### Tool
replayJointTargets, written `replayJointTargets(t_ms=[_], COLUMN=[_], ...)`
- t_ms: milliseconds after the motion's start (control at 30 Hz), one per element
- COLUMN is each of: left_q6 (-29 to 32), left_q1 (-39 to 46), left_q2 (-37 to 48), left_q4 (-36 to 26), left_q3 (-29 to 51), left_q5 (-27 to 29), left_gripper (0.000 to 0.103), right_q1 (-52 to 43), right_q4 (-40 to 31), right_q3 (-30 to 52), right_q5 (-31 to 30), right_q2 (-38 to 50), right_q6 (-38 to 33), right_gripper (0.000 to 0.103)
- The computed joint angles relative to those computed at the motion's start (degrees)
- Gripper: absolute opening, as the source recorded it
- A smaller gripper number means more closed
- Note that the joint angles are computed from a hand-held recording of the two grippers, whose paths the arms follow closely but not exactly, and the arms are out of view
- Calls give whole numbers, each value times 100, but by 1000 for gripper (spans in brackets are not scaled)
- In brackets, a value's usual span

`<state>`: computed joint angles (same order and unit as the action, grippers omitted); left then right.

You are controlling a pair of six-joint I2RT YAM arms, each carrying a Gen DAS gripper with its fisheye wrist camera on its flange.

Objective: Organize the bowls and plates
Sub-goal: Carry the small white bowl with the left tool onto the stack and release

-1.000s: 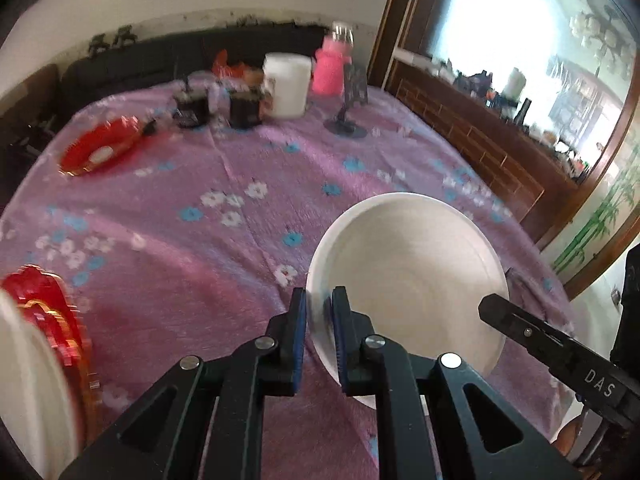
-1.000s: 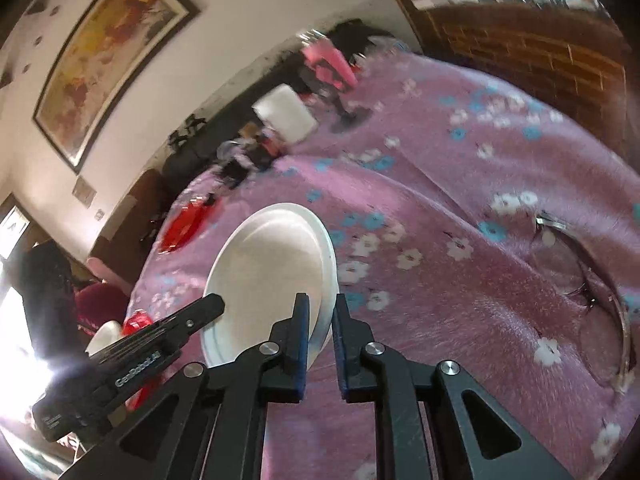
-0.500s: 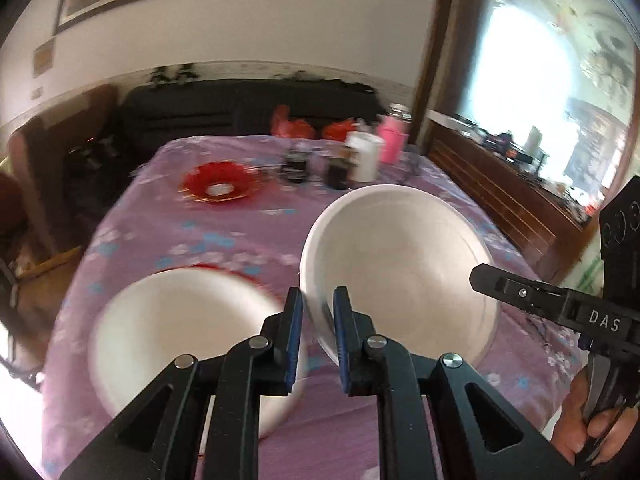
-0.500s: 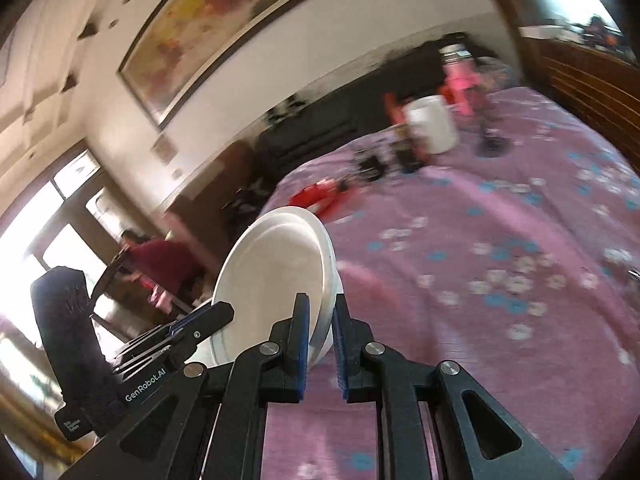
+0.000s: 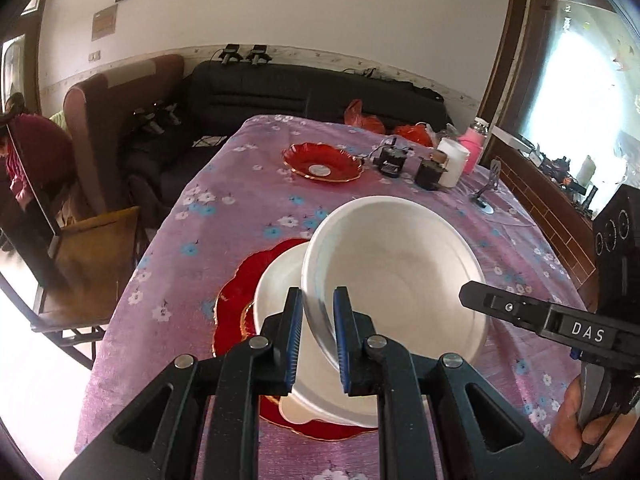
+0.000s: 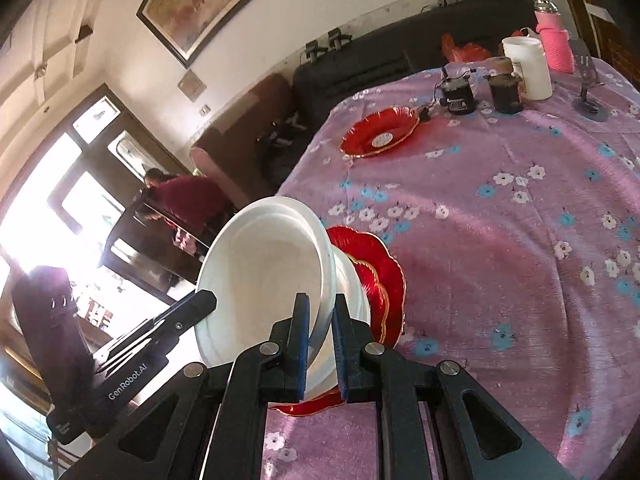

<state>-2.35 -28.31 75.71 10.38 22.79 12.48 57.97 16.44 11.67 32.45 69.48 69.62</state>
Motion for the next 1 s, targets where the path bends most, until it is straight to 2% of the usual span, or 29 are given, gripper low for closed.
replayJointTargets(t_ms=[167,600,667,767,833,867,900,933,1000], left_q6=[20,92,95,72,76,80,68,72,36], left_q1=[144,395,411,483,516,533,511,491,431], left_q2=[193,208,144,-98,-334,-456,-664,-803,-1218], left_q4=[209,290,268,257,240,253,257,265,282], left_q3=[-57,-90,-115,-237,-354,-434,-558,-648,-905], left_q5=[49,186,171,209,215,211,138,103,6], left_gripper=[14,14,16,17,18,23,26,31,34], right_q1=[-181,-79,-62,92,358,483,615,741,985], right_q4=[124,-675,-802,-1024,-1618,-1836,-1927,-1986,-2220], right_q3=[192,931,999,1056,1222,1253,1198,1130,1083], right_q5=[-205,59,98,364,838,1036,1217,1345,1542], right_q2=[458,1043,1066,992,922,844,708,567,342], right_q6=[-123,-243,-276,-204,58,171,293,414,687], right_gripper=[13,13,14,23,39,52,56,56,56])
